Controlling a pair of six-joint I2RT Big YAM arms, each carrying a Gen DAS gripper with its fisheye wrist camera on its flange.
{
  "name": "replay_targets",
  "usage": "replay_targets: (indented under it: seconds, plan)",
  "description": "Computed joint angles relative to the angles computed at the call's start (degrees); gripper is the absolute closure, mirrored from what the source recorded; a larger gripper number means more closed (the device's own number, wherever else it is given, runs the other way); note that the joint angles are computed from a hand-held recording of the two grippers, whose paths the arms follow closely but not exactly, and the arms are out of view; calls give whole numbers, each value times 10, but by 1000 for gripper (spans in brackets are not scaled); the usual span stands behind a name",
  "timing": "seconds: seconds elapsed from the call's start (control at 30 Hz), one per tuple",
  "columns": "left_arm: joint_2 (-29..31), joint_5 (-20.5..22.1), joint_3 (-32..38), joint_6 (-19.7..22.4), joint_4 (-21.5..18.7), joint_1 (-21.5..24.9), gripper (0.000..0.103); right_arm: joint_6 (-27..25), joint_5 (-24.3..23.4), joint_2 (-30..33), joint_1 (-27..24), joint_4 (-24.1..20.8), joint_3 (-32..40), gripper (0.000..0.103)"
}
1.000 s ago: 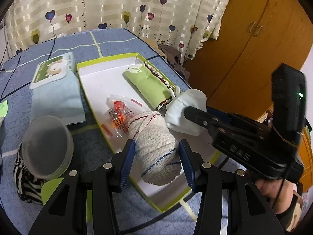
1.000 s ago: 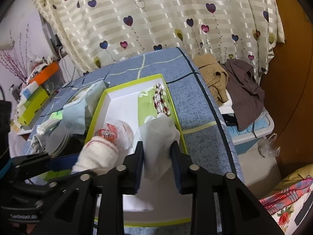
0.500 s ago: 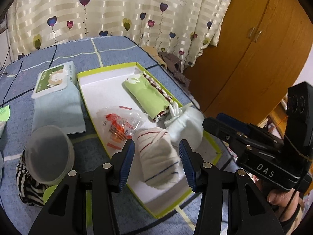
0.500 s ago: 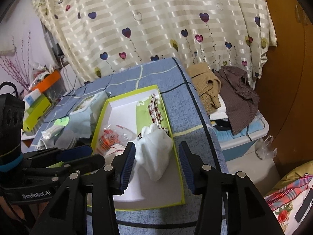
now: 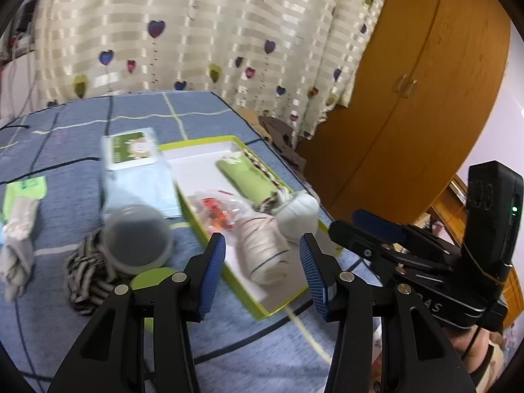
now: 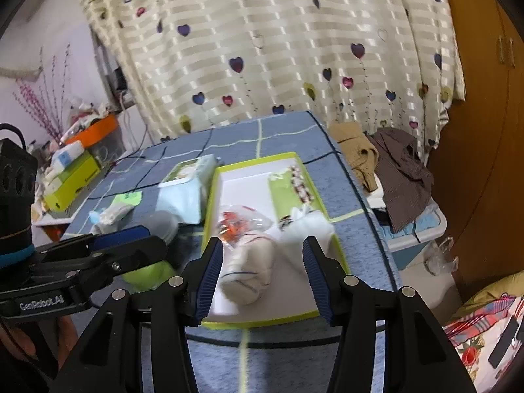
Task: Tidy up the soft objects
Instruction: 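Lower both socks into the box and open both grippers, then grasp the black-and-white striped sock with the left gripper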
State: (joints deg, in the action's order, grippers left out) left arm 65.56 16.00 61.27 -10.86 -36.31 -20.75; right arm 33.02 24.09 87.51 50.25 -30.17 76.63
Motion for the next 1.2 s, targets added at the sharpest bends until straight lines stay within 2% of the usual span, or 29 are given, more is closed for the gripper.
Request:
replay_targets:
  seconds: [0.33, 0.57, 0.73, 1.2]
  plan:
    - [-44, 16, -30, 11, -5, 48, 54, -12, 21, 28, 37, -24, 52, 52]
    - [-65, 29, -51, 15, -6, 98, 54, -24, 8, 58, 51, -30, 88, 52]
    - [-68, 31, -59, 17, -17, 135, 54, -36, -6, 79, 56, -36, 114, 52]
    - [-55, 38, -66, 26, -19, 179, 55, -50, -25, 104, 58, -39, 144, 52]
